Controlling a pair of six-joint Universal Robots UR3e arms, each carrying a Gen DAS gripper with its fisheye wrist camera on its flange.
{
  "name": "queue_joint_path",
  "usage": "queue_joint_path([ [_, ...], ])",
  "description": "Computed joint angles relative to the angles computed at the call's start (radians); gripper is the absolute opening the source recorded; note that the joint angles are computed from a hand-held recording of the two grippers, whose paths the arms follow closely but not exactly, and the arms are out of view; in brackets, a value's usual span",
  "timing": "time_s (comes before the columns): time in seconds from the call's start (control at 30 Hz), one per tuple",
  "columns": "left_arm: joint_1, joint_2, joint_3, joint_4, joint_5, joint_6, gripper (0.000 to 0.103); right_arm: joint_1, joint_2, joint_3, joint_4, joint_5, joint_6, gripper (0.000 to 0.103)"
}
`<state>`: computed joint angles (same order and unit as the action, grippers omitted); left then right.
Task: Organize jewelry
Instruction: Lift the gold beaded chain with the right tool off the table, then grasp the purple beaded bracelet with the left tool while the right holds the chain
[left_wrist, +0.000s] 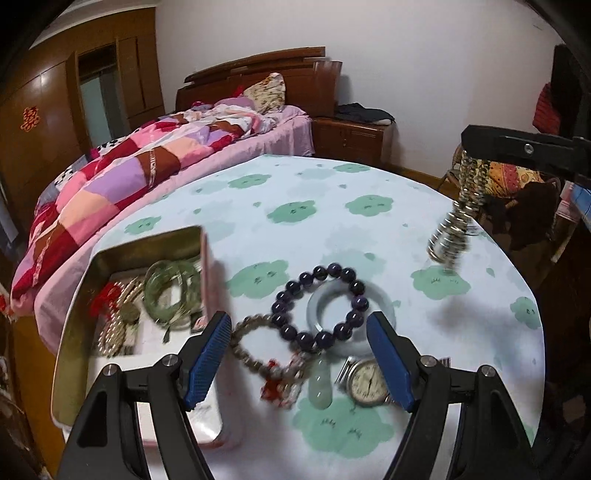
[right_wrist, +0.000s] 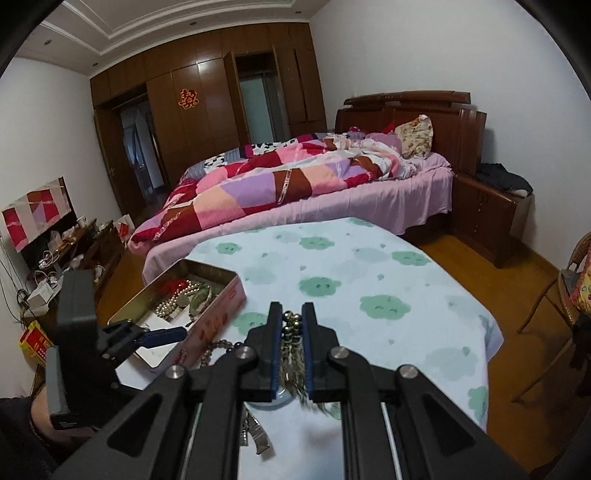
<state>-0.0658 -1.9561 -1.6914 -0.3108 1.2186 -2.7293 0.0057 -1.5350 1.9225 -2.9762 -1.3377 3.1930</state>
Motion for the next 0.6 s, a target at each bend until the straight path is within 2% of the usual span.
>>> queue_joint_path([
  [0.2,-0.057,-0.084,0.125,-0.067,0.011,0.019,0.075,-0.041,0.024,0.052,-0.038,0.029,0.017,0.013],
  [0.27,-0.079,-0.113,0.165,-0.088,0.029,0.027,0.068,-0.055,0.025,0.073,-0.051,0.043,0.020,0.013],
  [0.33,-0.096,-0.141,0.210,-0.128,0.042,0.034,0.053,-0.069,0.022,0.089,-0.059,0.060,0.019,0.013],
  [0.47,-0.113,-0.179,0.263,-0.175,0.055,0.034,0.050,-0.087,0.009,0.120,-0.072,0.084,0.017,0.013],
  [0.6,-0.115,-0.207,0.305,-0.245,0.048,0.042,0.016,-0.099,0.001,0.137,-0.079,0.101,0.014,0.013],
])
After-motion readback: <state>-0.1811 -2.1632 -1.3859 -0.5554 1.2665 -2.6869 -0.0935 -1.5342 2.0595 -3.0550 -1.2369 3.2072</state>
